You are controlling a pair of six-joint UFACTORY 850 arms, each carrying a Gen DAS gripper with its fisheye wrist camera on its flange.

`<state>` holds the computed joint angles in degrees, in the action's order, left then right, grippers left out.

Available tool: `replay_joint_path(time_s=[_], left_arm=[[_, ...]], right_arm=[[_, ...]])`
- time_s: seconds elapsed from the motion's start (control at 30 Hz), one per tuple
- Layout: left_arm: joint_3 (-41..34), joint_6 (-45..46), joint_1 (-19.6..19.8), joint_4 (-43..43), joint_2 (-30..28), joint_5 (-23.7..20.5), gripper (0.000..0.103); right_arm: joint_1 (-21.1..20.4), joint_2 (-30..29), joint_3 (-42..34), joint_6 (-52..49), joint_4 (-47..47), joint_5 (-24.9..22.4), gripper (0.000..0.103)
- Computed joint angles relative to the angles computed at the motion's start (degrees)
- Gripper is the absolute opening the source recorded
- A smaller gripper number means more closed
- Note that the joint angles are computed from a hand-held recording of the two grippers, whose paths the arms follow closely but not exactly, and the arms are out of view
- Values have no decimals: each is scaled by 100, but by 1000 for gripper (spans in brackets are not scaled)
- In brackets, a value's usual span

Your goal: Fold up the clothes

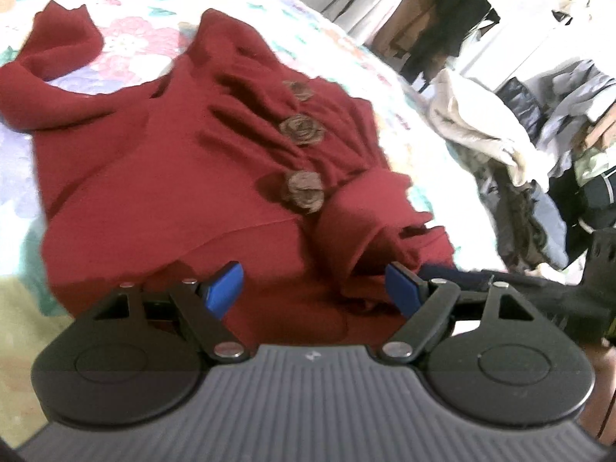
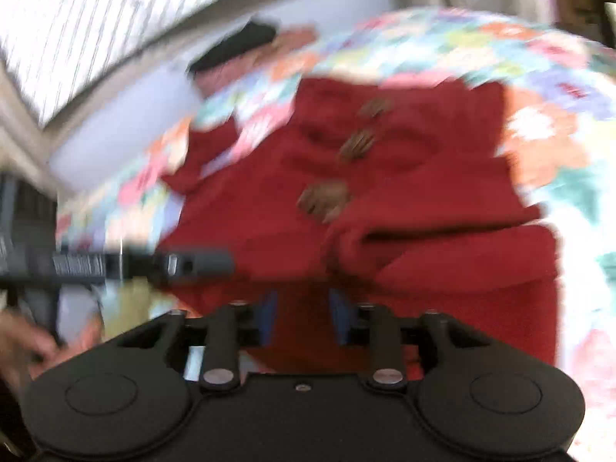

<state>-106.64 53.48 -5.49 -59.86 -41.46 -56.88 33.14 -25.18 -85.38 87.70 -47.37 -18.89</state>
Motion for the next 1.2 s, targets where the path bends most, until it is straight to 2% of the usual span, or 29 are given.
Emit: replay_joint_path(time_s=[0.07, 0.13, 0.23, 0.27, 0.4, 0.5, 0.6, 0.7, 0.73, 0.83, 0.87, 0.9, 1.03, 1.1, 1.2], left_arm=[[-57, 99, -61, 11, -19, -10, 81], [-163, 232, -211, 361, -23, 133, 81], [-108, 81, -571, 1454, 102, 849, 73], [-47, 157, -628, 1511, 140, 961, 71], [-62, 221, -658, 1186, 104, 858, 71], [-116, 254, -750, 1189, 48, 1135, 71], [-313, 16, -873, 1695, -58, 1280, 73], [-234, 56, -862, 1563, -11, 1338, 71], [-241, 65, -851, 1456, -26, 1298, 68], [-402, 18, -850, 1313, -154, 1096, 40], [-463, -33, -856, 1318, -197, 1039, 20], [-511, -98, -863, 1338, -230, 1003, 16], [-389, -73, -842, 1147, -159, 1064, 16], [-306, -27, -809, 976, -118, 1068, 10], [-302, -116, -758, 803, -134, 984, 10]], right_arm=[[6, 137, 81, 624, -717, -323, 45], [25, 189, 103, 773, -1040, -726, 46], [47, 147, 80, 410, -915, -1305, 46], [57, 124, 70, 255, -826, -1489, 46], [69, 197, 237, 225, -851, -1479, 46], [51, 234, 317, 217, -869, -1369, 46], [31, 224, 337, 252, -902, -1318, 47], [17, 259, 407, 338, -930, -1202, 47], [8, 274, 432, 305, -918, -1128, 47], [4, 248, 407, 17, -793, -1007, 50], [18, 197, 346, -142, -721, -1022, 53], [27, 146, 290, -285, -659, -1042, 54], [70, 82, 248, -319, -668, -1146, 55], [70, 124, 314, -243, -693, -1113, 55], [87, 147, 338, -113, -849, -1192, 55]])
